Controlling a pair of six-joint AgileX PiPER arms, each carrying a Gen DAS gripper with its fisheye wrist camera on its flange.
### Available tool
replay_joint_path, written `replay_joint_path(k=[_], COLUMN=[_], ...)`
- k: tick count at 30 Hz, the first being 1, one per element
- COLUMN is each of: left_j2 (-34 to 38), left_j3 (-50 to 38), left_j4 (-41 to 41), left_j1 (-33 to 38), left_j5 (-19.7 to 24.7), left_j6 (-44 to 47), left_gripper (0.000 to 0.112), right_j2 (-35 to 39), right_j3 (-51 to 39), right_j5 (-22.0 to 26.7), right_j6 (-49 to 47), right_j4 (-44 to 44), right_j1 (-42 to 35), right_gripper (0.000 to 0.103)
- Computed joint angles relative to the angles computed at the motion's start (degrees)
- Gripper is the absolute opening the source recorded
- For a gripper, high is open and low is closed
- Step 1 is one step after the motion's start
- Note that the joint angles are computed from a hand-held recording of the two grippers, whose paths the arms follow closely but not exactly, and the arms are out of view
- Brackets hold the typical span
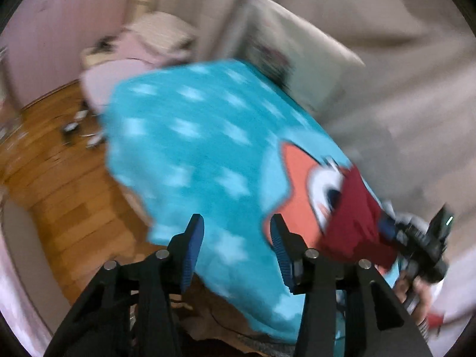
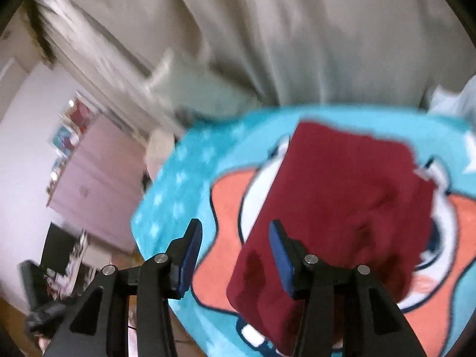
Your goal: Fold small clothes
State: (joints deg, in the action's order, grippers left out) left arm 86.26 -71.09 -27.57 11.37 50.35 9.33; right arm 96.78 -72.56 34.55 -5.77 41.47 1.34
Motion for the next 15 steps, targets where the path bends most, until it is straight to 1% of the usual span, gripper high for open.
replay_joint_path(k=[3, 5, 6, 8, 10, 13, 15], left_j2=[-2.5, -3.3, -3.3, -2.9, -2.1, -1.0, -0.1], left_j3=[0.8, 0.8, 0.5, -0.3, -1.0, -2.2, -3.0], left_j4=[2.1, 2.9, 3.3, 4.4, 5.4, 5.1, 5.1], left_j1=[5.8, 9.2, 10.5, 11.4, 10.8, 10.3, 9.4], left_j5=[-0.2, -0.5, -0.4, -0.4, -0.7, 0.1, 1.1], left_j6=[-3.1, -4.6, -5.3, -6.5, -7.3, -6.2, -5.3], left_gripper=[0.046, 0.047, 0.048, 0.05, 0.05, 0.051, 0.051], right_j2=[5.2, 5.7, 5.5, 3.9, 0.1, -2.6, -3.8], right_j3=[-2.1, -0.3, 0.9, 4.2, 9.8, 15.3, 19.2], right_j5=[1.7, 0.6, 0.5, -0.1, -0.4, -1.5, 0.7], right_j6=[-0.7, -0.9, -2.5, -5.9, -11.1, -13.9, -19.7], right_j4=[2.7, 2.4, 4.1, 8.0, 13.6, 18.4, 25.7], right_j1=[-0.1, -0.8, -1.6, -3.6, -6.8, -10.8, -14.8], right_gripper=[0.051, 0.051, 0.051, 0.051, 0.051, 0.05, 0.048])
